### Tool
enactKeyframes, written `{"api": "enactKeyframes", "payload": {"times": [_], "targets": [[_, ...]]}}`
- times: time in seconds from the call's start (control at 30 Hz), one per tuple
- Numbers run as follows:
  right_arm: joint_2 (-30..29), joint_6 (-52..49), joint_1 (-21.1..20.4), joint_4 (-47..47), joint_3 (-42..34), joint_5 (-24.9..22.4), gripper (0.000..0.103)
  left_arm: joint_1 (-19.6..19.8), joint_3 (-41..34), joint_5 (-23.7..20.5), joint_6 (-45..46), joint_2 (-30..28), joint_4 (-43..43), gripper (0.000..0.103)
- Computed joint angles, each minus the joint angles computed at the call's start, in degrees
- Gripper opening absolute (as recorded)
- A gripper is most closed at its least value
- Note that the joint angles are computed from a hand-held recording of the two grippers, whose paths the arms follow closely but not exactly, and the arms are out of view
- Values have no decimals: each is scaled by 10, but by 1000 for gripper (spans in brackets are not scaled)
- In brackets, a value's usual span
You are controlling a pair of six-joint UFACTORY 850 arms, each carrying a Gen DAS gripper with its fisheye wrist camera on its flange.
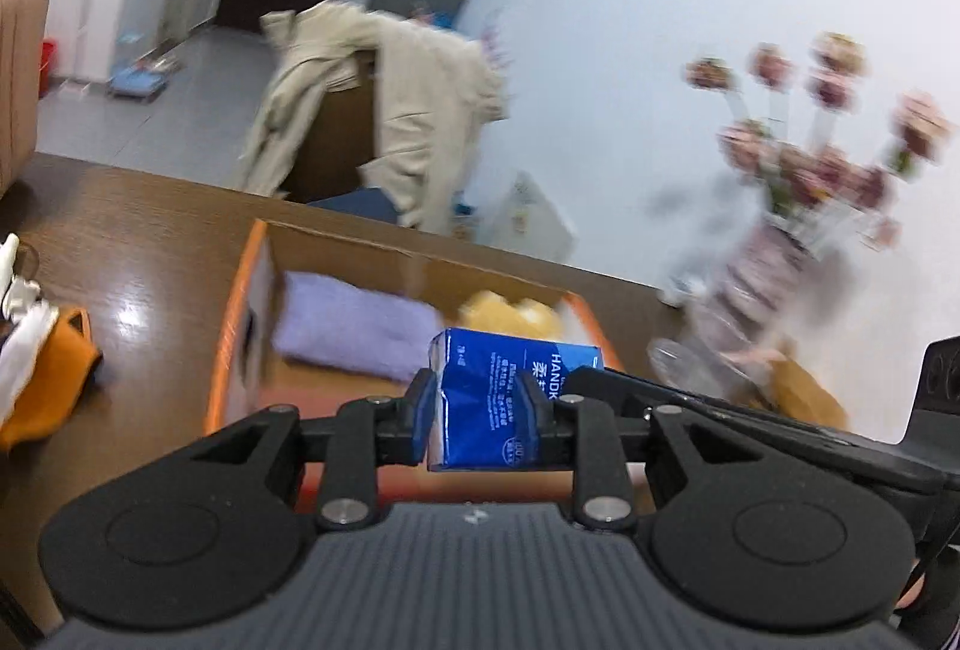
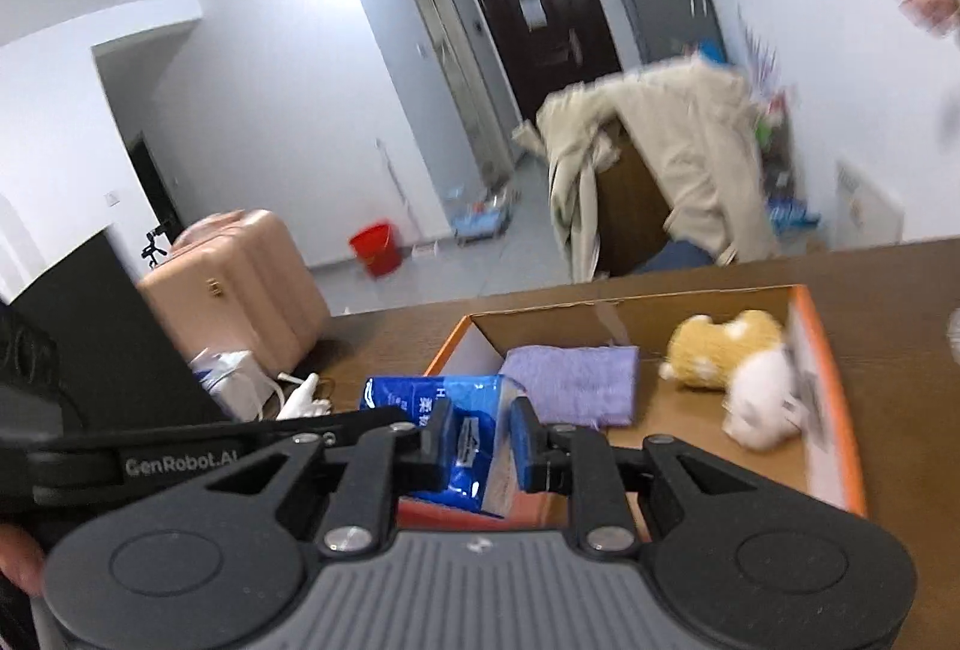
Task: Organize soft objects
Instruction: 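Carry the blue tissue pack into the box beside the cloth and release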
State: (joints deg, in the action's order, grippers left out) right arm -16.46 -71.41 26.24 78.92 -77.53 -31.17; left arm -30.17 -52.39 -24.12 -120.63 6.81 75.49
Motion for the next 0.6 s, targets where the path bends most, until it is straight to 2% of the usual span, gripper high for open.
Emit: {"api": "enactKeyframes", "payload": {"times": [0.13,0.23,0.3,0.37,0.43,0.53,0.6], "targets": [[-148,183,20,-145,-179,-22,19,82,-51,37,145,-69,-140,27],[-231,298,37,-233,-273,-36,19,125,-79,50,275,-119,-263,26],[-286,390,37,-280,-338,-80,19,141,-82,50,348,-136,-335,28],[-314,428,38,-301,-366,-112,19,141,-76,41,339,-140,-311,27],[-327,445,44,-328,-377,-119,16,134,-68,38,326,-136,-280,30],[-332,443,45,-312,-372,-120,18,126,-58,31,272,-127,-218,32],[-324,427,45,-293,-358,-110,18,125,-54,38,277,-118,-226,34]]}}
